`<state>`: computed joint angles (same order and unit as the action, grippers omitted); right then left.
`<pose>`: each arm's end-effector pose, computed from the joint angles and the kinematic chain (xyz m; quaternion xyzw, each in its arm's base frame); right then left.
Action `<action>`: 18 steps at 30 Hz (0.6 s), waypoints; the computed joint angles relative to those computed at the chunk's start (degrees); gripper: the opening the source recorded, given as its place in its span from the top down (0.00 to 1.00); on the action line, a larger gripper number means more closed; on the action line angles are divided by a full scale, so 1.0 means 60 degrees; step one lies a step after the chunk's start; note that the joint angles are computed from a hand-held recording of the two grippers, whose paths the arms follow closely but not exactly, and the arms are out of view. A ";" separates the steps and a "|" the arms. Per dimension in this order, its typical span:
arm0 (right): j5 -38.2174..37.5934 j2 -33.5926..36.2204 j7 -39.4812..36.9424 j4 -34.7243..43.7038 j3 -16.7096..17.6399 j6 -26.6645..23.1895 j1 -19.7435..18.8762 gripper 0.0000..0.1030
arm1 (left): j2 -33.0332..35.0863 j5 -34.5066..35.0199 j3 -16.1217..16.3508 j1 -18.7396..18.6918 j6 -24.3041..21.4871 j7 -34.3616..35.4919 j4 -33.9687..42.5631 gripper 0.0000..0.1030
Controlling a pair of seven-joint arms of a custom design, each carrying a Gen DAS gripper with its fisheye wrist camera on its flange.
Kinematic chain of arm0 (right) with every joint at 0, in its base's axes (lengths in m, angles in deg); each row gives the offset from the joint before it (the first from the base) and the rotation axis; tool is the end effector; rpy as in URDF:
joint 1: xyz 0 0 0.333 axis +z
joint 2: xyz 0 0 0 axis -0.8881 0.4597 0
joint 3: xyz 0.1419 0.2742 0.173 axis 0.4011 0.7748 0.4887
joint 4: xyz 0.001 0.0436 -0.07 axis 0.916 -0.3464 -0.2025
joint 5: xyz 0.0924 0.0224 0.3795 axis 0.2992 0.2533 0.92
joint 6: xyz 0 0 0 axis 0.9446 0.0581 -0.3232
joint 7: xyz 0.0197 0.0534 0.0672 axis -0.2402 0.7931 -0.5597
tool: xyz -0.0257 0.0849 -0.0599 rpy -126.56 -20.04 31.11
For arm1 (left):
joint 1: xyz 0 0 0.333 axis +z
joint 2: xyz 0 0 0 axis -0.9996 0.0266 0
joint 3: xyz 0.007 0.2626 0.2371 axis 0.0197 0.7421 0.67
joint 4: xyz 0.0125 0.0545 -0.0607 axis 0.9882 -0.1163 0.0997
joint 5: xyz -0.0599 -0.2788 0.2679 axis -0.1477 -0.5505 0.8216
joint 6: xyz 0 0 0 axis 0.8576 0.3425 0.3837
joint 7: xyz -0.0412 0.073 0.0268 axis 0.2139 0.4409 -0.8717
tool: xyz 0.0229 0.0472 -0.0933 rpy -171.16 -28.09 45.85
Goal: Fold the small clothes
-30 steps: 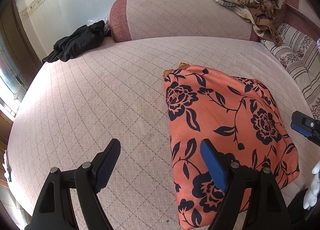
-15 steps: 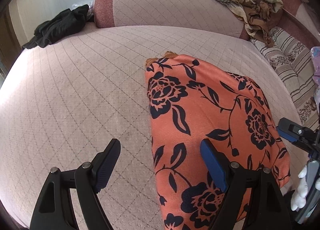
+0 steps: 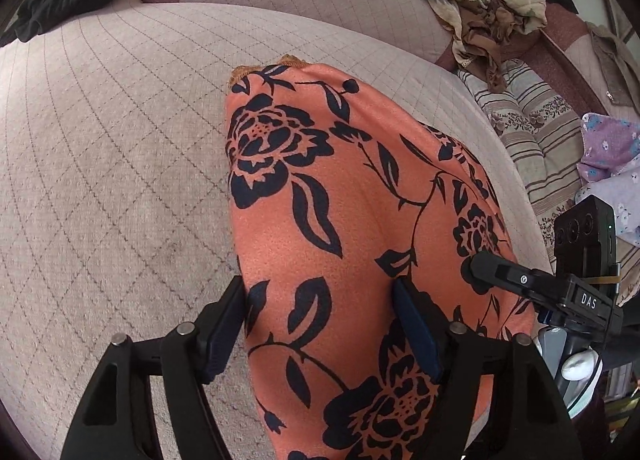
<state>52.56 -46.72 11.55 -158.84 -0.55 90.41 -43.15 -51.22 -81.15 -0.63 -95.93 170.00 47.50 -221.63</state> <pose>0.5358 0.2849 0.3748 -0.6407 0.6505 0.1425 0.3822 0.4906 -0.0993 0.4012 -0.6921 0.6603 -0.2908 0.0210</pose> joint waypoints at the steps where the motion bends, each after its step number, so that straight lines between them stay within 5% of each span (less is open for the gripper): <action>1: 0.0149 0.0048 -0.0187 0.0061 0.0067 -0.0223 -0.0031 0.26 | -0.0063 0.0064 -0.0040 -0.0024 0.0197 -0.0014 -0.0076 0.45; 3: -0.0146 0.0113 -0.0151 0.0130 0.0104 -0.0333 0.0127 0.34 | -0.0212 0.0300 -0.0126 -0.0112 0.0627 -0.0064 -0.0249 0.59; 6: -0.0634 0.0007 -0.0050 0.0083 0.0249 0.0334 0.0438 0.42 | -0.0436 0.1394 -0.0253 -0.0129 0.1194 -0.0809 -0.0527 0.67; 14: 0.0469 -0.0427 -0.1891 0.0245 0.0659 0.1442 0.0978 0.47 | -0.2060 0.4066 -0.0392 0.0690 0.1592 -0.2909 -0.1463 0.68; 18: 0.2886 -0.0172 -0.4042 0.0912 0.0771 0.1593 0.1394 0.47 | -0.2833 0.5186 -0.0435 0.1388 0.1589 -0.3793 -0.1962 0.68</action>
<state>69.88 -47.75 -12.70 -153.37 4.08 99.97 -34.79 -68.21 -50.03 -3.25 -87.60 179.54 24.74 -233.40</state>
